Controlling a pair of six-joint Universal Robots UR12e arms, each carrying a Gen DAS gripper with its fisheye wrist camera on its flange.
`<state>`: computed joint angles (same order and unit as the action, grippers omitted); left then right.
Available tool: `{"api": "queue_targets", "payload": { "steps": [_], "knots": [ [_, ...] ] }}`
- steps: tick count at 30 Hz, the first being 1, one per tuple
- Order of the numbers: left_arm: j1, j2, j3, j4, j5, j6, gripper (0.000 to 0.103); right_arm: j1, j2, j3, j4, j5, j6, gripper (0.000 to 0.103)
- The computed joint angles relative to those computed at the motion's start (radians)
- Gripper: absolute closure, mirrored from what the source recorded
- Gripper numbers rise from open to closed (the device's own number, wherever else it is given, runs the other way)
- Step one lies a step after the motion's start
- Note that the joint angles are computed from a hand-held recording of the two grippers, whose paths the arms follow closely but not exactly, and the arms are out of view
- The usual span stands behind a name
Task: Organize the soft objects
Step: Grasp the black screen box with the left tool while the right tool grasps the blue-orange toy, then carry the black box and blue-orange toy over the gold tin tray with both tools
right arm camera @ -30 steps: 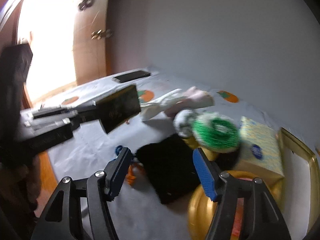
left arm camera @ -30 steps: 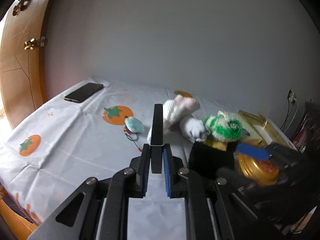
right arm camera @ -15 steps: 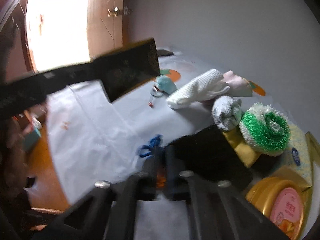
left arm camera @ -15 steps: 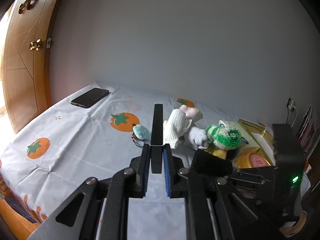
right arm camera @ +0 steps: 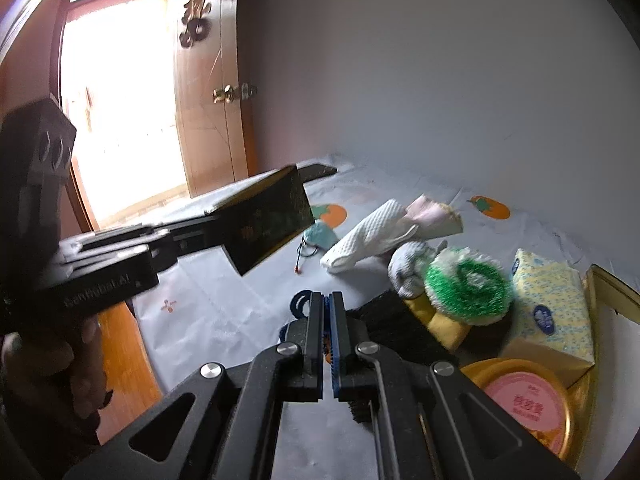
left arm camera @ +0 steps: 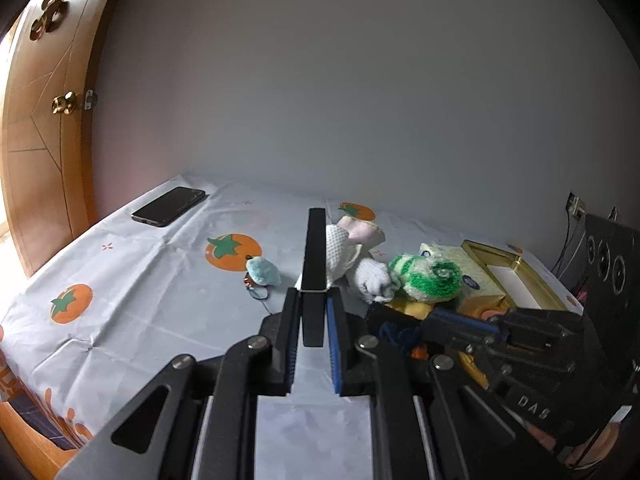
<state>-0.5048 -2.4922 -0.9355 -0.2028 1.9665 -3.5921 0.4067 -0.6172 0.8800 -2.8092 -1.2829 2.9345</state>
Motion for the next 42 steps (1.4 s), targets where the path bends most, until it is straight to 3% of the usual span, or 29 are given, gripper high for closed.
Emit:
{"api": "queue_targets", "payload": {
  "steps": [15,42],
  "knots": [
    [-0.023,-0.040,0.100,-0.029,0.016,0.071,0.092,-0.021,-0.023,0.040,-0.092,-0.008,0.054,0.100],
    [-0.057,-0.211,0.461,-0.230,0.048,0.175,0.092,-0.078,-0.095,0.163,-0.280,-0.039,0.168,0.100]
  ]
}}
